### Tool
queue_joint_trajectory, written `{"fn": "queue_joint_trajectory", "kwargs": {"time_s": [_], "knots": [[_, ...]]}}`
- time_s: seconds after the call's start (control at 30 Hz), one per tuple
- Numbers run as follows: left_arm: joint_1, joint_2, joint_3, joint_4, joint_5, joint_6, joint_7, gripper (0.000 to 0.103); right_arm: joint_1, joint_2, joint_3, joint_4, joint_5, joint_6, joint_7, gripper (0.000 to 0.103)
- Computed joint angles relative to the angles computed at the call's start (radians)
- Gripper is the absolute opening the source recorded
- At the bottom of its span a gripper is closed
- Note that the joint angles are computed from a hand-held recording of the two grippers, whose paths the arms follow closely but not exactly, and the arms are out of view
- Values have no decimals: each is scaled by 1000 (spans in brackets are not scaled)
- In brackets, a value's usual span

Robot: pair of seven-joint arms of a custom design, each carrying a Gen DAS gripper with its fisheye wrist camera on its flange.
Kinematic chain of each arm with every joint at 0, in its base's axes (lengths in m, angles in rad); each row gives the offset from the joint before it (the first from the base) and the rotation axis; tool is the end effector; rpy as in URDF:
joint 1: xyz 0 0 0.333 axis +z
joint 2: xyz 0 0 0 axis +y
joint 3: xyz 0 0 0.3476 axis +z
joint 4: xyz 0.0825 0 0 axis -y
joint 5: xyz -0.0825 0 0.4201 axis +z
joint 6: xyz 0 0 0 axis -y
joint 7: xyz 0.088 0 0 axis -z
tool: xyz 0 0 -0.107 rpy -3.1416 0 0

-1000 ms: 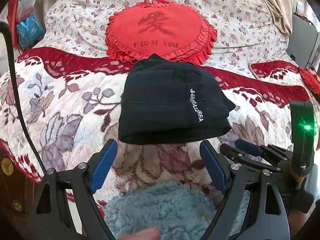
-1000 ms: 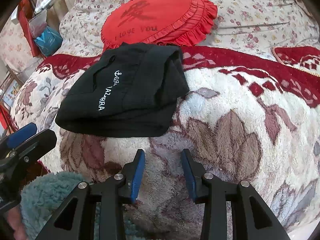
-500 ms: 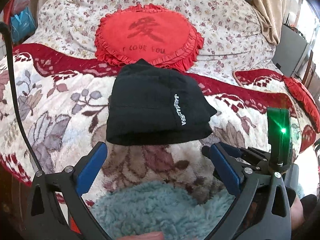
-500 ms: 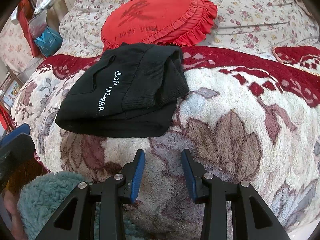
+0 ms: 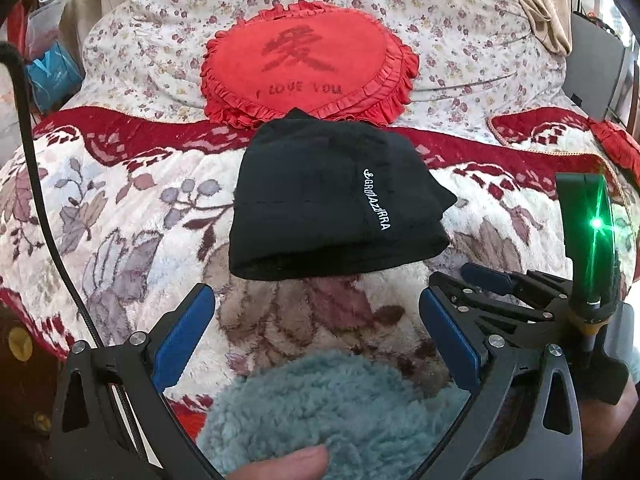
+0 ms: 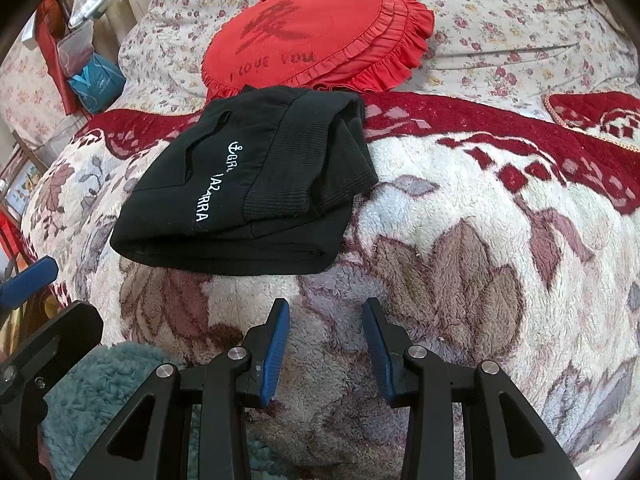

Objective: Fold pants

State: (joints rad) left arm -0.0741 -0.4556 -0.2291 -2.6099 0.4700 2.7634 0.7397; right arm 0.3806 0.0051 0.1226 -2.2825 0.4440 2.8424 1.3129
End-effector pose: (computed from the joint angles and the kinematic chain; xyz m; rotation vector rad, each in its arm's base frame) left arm 0.4228 -0.1562 0.4703 -1.9276 1.6884 -0.6161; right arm 0.5216 0.2613 0.4179 -2.1121 1.4425 -0.1859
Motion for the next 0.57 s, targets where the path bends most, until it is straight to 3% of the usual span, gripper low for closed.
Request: {"fn": "queue_joint_trajectory", "kwargs": {"time_s": [0.57], "knots": [[10,-4,-5,-13,0,38,-11,102,1,-1,0,-1,2,1,0,37]]}}
